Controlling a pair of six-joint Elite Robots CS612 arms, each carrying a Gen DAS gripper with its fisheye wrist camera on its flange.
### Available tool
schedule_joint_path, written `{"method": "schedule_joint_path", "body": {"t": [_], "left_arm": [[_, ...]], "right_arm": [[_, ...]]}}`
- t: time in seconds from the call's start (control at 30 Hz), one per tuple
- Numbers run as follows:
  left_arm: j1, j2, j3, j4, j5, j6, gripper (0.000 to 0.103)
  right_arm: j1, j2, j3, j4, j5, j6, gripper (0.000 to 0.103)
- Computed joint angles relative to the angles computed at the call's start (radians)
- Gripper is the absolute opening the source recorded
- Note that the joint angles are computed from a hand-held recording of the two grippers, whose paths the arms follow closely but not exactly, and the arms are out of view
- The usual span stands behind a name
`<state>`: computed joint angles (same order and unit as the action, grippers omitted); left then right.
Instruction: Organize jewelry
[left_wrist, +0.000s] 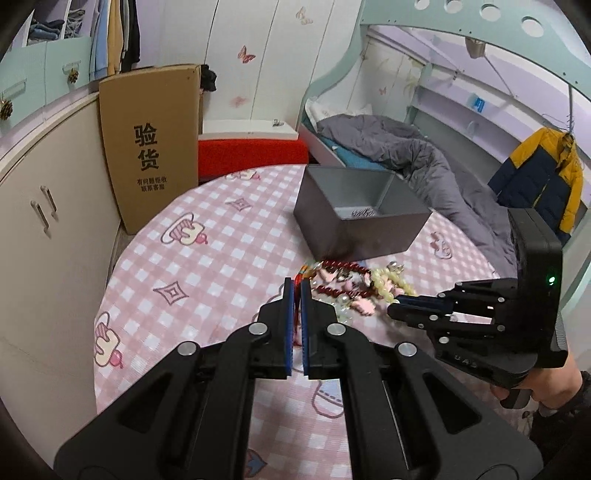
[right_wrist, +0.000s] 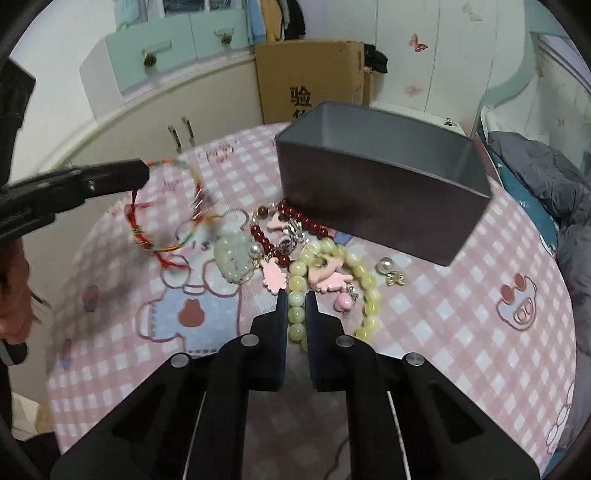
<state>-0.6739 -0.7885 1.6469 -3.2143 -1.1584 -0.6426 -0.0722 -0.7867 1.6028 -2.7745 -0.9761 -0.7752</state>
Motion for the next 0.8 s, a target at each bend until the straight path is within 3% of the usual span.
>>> {"method": "schedule_joint_path", "body": {"t": [0.13,0.53,0.8], "left_arm": [[-0.003,-0.007,0.006,-0.029,0.005,0.021,0.003],[-0.013,-0.02,0.004,-0.085,0.016,0.058,0.003],[-0.014,-0.018,-0.027,-0.117,0.009,0.108,0.003]], "right_arm": [[-0.032,-0.019,0.01,0.025,0.108,0.04,0.008],[-0.079,-0.042,-0.01,0.111,0.323,0.103,0.008],[-0.09,-0.049,-0.029,0.059,0.372,0.142,0.008]]}}
